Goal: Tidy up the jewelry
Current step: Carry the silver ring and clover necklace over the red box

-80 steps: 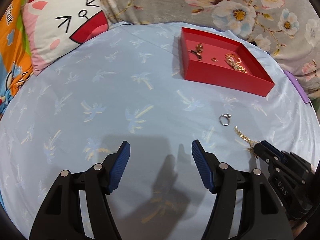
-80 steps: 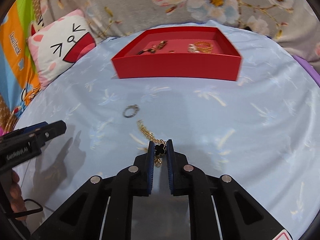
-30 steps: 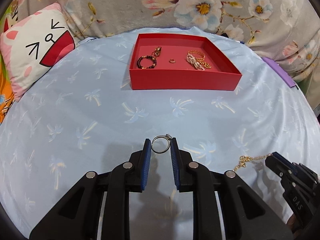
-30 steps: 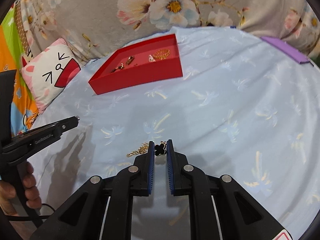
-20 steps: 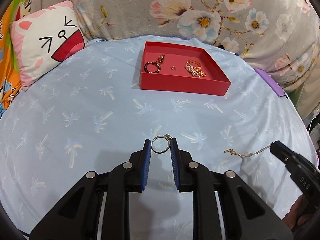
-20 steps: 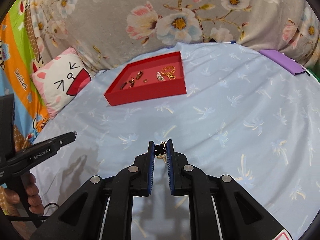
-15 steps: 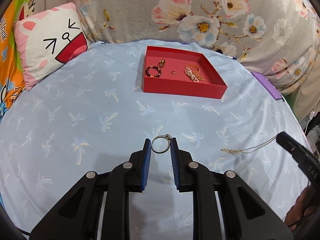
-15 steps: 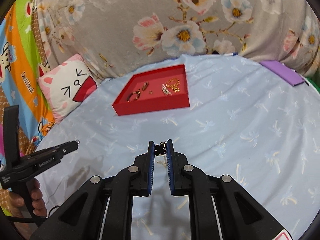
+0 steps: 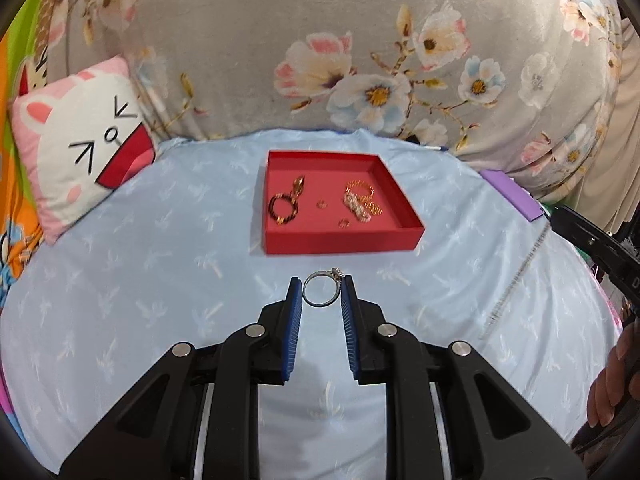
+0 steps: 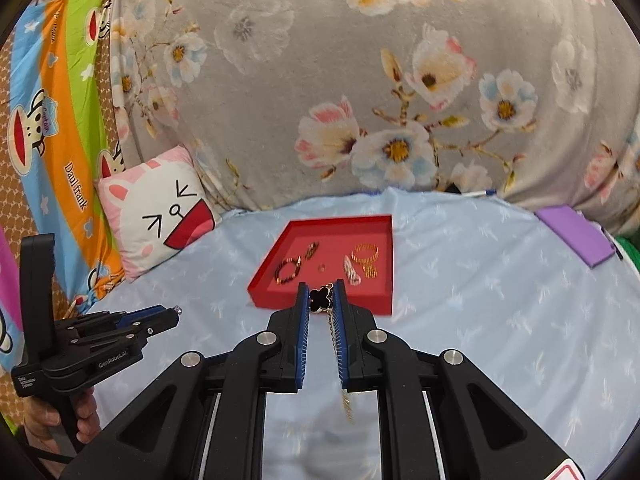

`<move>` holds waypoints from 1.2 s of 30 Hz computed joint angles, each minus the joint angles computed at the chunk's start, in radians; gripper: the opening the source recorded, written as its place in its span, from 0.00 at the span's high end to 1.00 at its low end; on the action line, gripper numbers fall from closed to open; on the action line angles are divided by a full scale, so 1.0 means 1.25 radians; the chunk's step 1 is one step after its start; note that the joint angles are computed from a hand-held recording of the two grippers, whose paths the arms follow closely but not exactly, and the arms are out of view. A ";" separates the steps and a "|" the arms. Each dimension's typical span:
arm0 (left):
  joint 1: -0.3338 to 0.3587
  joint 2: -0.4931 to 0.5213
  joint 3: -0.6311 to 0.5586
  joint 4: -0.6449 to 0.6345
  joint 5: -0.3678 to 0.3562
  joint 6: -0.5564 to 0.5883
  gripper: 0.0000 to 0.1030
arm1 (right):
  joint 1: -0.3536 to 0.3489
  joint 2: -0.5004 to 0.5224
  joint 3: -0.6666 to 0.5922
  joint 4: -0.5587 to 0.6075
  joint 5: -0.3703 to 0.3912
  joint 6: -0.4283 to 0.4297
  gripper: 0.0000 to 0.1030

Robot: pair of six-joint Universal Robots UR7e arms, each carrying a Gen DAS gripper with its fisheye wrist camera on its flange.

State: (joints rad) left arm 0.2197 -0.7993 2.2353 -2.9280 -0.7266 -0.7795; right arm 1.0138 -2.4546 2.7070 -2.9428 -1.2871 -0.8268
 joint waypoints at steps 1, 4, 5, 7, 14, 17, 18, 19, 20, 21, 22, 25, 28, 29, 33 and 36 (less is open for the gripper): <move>0.011 0.008 -0.019 -0.009 0.006 0.025 0.81 | 0.041 0.062 -0.019 -0.047 -0.030 0.021 0.89; 0.049 0.032 -0.073 -0.046 0.004 0.098 0.81 | 0.120 0.196 -0.080 -0.113 -0.081 0.071 0.89; 0.061 0.043 -0.093 -0.058 0.003 0.123 0.81 | 0.146 0.236 -0.100 -0.126 -0.100 0.086 0.89; 0.090 0.066 -0.140 -0.067 -0.009 0.166 0.81 | 0.188 0.317 -0.153 -0.140 -0.127 0.112 0.89; 0.172 0.149 -0.310 -0.031 -0.011 0.267 0.81 | 0.281 0.518 -0.287 -0.211 -0.221 0.140 0.89; 0.204 0.177 -0.365 -0.018 -0.020 0.284 0.81 | 0.296 0.578 -0.332 -0.227 -0.246 0.146 0.89; 0.214 0.185 -0.382 -0.008 -0.023 0.284 0.81 | 0.297 0.594 -0.343 -0.233 -0.250 0.147 0.89; 0.226 0.195 -0.402 0.006 -0.025 0.288 0.81 | 0.299 0.610 -0.353 -0.237 -0.255 0.146 0.89; 0.233 0.204 -0.415 0.018 -0.019 0.289 0.81 | 0.301 0.629 -0.365 -0.241 -0.263 0.143 0.89; 0.241 0.216 -0.434 0.033 -0.009 0.289 0.81 | 0.302 0.649 -0.375 -0.249 -0.269 0.142 0.89; 0.248 0.225 -0.448 0.043 -0.008 0.291 0.82 | 0.302 0.663 -0.382 -0.252 -0.273 0.142 0.89; 0.268 0.252 -0.485 0.071 0.008 0.290 0.82 | 0.301 0.715 -0.407 -0.266 -0.292 0.136 0.89; 0.289 0.276 -0.521 0.096 0.014 0.287 0.82 | 0.298 0.767 -0.431 -0.277 -0.307 0.131 0.89; 0.296 0.284 -0.533 0.105 0.015 0.287 0.82 | 0.298 0.780 -0.438 -0.278 -0.313 0.129 0.89; 0.317 0.307 -0.569 0.126 0.018 0.295 0.82 | 0.296 0.827 -0.468 -0.272 -0.325 0.126 0.89; 0.333 0.321 -0.591 0.138 0.015 0.293 0.82 | 0.292 0.849 -0.494 -0.252 -0.319 0.139 0.89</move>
State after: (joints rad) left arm 0.6354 -0.3986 1.4971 -2.7551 -0.7075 -0.4134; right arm 1.3789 -1.3939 2.0889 -3.2580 -1.6855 -0.6534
